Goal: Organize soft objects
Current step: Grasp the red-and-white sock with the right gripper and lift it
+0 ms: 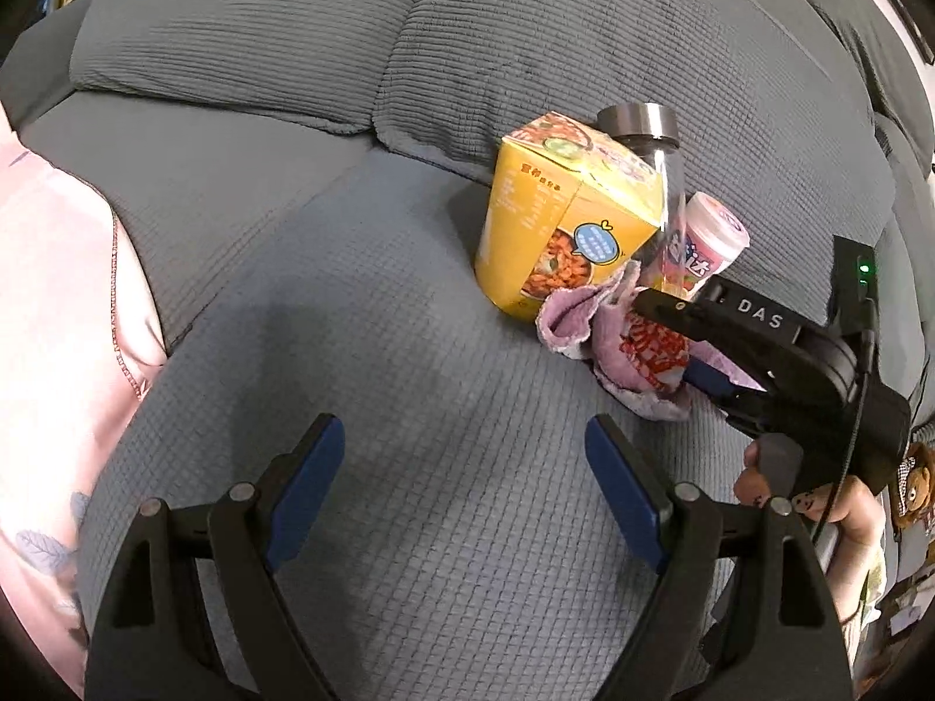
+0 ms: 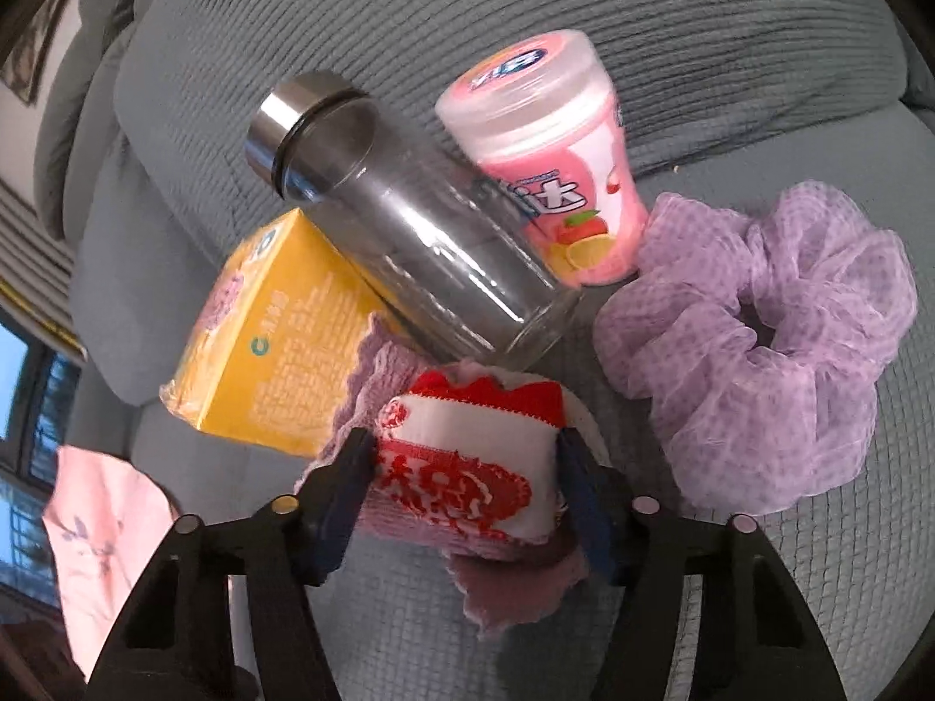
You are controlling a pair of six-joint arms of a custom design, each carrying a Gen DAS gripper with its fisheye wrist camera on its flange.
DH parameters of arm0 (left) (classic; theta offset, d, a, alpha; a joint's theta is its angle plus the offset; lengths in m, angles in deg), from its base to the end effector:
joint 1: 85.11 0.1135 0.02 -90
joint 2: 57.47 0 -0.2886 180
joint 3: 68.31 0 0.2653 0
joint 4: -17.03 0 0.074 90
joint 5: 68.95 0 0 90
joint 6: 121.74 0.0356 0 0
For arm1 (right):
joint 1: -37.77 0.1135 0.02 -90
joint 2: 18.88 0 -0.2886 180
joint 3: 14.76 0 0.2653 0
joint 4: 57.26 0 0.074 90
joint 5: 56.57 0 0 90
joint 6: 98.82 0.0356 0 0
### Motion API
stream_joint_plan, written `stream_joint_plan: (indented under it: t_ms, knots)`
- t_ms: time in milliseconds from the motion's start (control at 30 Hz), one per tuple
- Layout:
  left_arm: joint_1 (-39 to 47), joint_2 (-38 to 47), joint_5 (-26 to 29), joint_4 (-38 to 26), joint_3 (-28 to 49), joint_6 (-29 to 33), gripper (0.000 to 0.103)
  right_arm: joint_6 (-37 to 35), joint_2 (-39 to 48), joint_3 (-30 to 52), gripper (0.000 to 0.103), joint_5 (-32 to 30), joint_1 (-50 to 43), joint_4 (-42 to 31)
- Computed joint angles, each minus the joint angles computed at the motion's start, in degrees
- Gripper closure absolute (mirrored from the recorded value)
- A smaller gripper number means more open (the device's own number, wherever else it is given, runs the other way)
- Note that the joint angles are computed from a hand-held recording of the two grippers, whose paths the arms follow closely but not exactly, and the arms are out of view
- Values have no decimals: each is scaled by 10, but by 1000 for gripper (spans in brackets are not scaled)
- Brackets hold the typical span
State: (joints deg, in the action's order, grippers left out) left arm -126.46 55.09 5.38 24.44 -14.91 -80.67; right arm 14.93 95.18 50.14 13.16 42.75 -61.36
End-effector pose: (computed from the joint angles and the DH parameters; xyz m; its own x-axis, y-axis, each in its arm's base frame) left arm 0.2569 -0.2133 0.0672 -0.7722 -0.2873 -0.5666 -0.1090 0.9386 -0.3274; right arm 0.3729 0.0449 0.0903 -0.8467 0.3055 -0.4357 0.0580 0.8669 0.4950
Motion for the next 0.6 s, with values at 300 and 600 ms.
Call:
stream_joint_plan:
  t_ms: [300, 600]
  knots:
    - [-3, 16, 12, -15, 20, -2, 19, -70, -195, -135, 46, -37, -39, -38]
    - [-19, 36, 23, -31, 38, 3, 19, -164, -214, -181, 45, -42, -52, -172]
